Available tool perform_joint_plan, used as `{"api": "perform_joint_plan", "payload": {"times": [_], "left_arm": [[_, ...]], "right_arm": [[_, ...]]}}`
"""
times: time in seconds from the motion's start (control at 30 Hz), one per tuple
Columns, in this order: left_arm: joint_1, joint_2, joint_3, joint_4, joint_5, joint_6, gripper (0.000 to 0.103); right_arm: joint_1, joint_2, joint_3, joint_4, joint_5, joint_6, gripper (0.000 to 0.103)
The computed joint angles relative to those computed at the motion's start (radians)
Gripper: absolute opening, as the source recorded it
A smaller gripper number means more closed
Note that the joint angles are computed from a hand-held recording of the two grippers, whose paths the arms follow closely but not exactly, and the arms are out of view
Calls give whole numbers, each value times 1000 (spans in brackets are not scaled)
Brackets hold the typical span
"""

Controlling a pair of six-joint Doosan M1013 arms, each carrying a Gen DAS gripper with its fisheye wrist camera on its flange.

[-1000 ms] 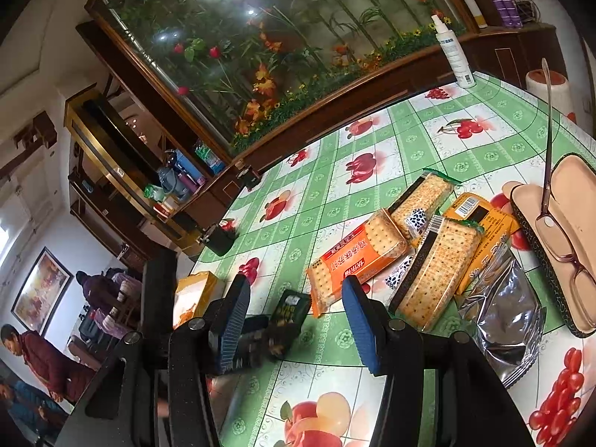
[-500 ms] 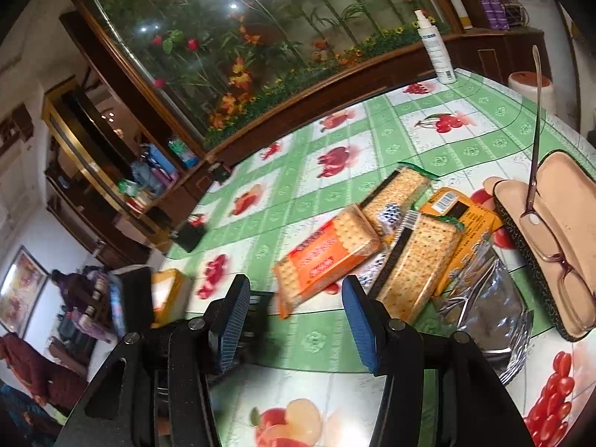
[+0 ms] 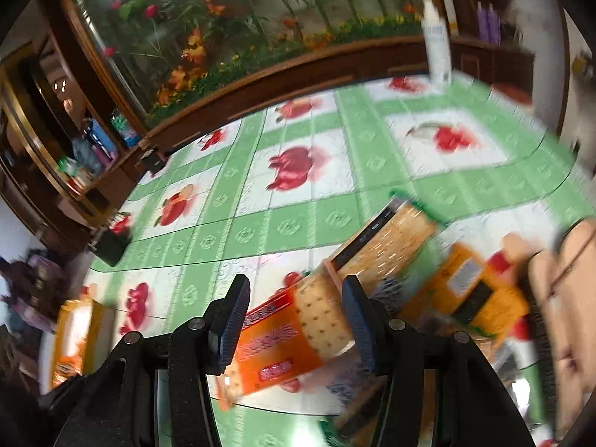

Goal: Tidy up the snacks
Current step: 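Grasp the orange soda-cracker pack with the right tool while the left tool holds the green bag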

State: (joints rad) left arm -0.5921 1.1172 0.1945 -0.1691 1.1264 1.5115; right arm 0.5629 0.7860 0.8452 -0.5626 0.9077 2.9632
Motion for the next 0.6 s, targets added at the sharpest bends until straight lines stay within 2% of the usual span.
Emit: {"api": "perform_joint_plan", "payload": {"times": [0.1, 0.17, 0.23, 0.27, 0.33, 0.4, 0.47, 0.6], "left_arm": [[10, -28, 47, -19, -40, -16, 43], [16, -40, 69, -29, -65, -22, 43], [21, -53, 90, -22, -92, -40, 43], [22, -57, 97, -18, -100, -47, 43], [26, -56, 95, -11, -102, -66, 43], [29, -54, 90, -10, -100, -81, 43], [31, -56, 92, -3, -106, -94, 43], [36, -72, 122, 15, -139, -125, 43]], "right_arm": [[-5, -5, 8, 156, -42, -99, 57], [-21, -30, 60, 402, -144, -219, 58], [-20, -42, 94, 540, -216, -324, 58], [-16, -41, 89, 530, -200, -330, 58], [9, -20, 32, 361, -101, -277, 61], [22, -1, -13, 262, -49, -289, 68], [22, 10, -23, 225, -77, -287, 69], [12, 44, -61, 360, -130, -391, 69]]}}
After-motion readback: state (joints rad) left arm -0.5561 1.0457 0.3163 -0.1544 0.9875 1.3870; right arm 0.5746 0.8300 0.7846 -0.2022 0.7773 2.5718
